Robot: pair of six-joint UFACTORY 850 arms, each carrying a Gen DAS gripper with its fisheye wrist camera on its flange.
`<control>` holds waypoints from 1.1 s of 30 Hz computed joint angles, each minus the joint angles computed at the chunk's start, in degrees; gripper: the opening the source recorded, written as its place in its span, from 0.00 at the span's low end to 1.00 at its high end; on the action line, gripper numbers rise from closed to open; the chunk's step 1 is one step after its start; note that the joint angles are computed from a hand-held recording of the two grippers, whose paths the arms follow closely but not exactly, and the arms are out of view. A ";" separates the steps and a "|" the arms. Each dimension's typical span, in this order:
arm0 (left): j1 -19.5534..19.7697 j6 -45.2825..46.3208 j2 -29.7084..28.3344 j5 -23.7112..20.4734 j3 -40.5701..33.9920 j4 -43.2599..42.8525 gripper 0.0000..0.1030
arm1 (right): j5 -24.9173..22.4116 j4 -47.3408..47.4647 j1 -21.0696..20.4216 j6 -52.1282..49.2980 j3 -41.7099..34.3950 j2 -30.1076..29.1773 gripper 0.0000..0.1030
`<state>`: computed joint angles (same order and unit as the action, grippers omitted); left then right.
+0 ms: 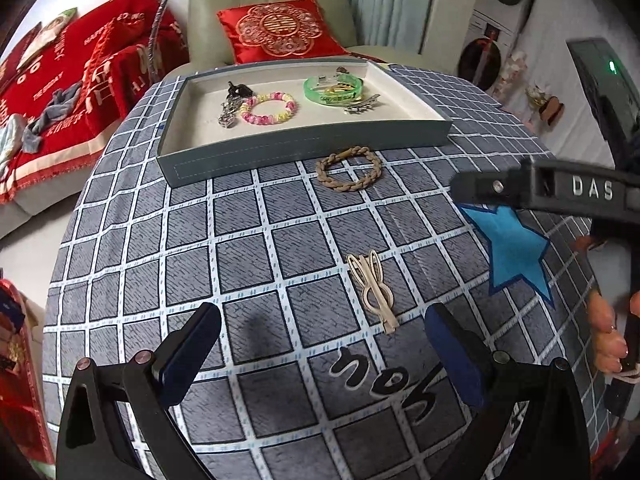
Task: Organize jewelry
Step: 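Withdraw both grippers toward the braided bracelet and cream hair pins, then grasp the brown braided bracelet with the right gripper while the left grasps the cream hair pins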
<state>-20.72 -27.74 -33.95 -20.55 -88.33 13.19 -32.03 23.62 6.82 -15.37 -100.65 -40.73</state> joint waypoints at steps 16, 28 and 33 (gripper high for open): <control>-1.52 -3.57 -2.71 -2.73 -3.19 1.99 0.95 | -9.24 -3.43 2.57 -1.33 -18.55 -11.89 0.75; -2.45 -6.85 -3.01 -3.46 -3.76 7.79 0.68 | -8.58 -11.88 4.91 0.12 -21.33 -13.88 0.53; -2.79 -3.73 -2.99 -3.49 -4.08 5.84 0.44 | -9.20 -11.12 5.17 -1.01 -21.29 -13.73 0.33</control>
<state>-23.51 -31.48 -36.94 -24.04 -92.41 19.03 -41.24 12.50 12.00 -16.38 -121.94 -54.46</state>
